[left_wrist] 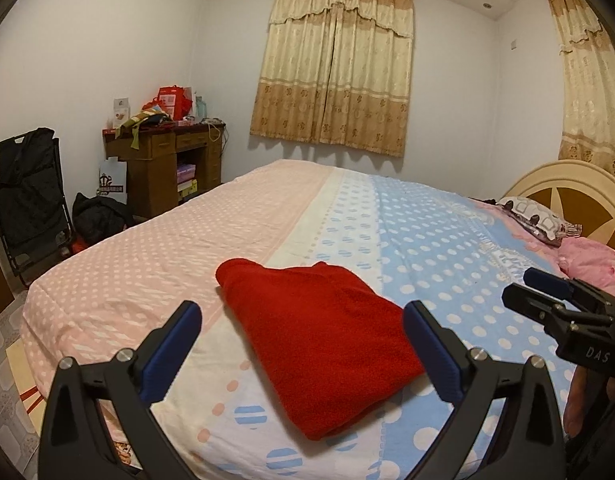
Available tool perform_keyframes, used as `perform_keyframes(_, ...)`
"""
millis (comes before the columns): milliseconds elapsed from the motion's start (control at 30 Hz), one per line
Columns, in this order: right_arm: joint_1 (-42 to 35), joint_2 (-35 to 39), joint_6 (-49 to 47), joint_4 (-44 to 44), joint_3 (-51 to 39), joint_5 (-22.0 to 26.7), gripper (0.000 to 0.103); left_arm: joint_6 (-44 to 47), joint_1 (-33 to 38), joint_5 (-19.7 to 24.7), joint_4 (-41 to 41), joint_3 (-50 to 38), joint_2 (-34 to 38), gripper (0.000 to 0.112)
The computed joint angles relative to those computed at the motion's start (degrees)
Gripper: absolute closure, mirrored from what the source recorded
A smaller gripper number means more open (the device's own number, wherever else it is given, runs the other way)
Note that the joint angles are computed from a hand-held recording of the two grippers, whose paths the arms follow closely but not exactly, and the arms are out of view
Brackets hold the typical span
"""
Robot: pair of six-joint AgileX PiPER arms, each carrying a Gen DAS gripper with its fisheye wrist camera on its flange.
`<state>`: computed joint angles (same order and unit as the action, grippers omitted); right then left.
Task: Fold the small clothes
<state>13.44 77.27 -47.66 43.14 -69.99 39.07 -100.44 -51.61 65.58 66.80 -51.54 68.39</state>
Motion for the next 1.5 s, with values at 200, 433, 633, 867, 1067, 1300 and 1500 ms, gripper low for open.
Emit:
perform_keyframes(200, 0.47, -1.37, -0.29, -0.02, 1.16, -0.19, 0.032, -0.22, -1.14, 0.85, 0.14, -0.14, 0.02, 0.010)
perform_keyframes(433, 0.26, -1.92, -0.20, -0.02, 1.57, 0.28, 0.031, -0.18, -1.64, 1.23, 0.14, -0.40, 0.15, 0.009)
perform_keyframes(633, -0.36, -2.32, -0.79, 0.73, 1.81, 0.72, 0.031, -0.25, -2.13, 1.55, 0.10, -0.72, 0.54, 0.010)
perform_keyframes(867, -0.69, -2.25, -1.23, 1.06, 1.77, 1.03, 0.031, 0.19, -1.90, 1.08, 0.00, -0.90, 1.14, 0.009)
perform_keyframes(1067, -0.67, -2.91, -0.92, 1.18, 1.93, 0.99, 0.031, 0.35, -1.83, 1.02, -0.18, -0.97, 1.60, 0.009)
perform_keyframes(1300, -0.72, -3.03, -1.05, 1.29, 1.97, 1.07, 0.031, 1.95, -1.18, 0.80, -1.04, -1.61, 2.12, 0.009)
perform_keyframes(1500, -0.86, -3.84, -1.42, 2.20, 1.87, 1.46, 0.031, 2.67, -1.20, 1.55, -1.31, -2.42, 2.36, 0.009)
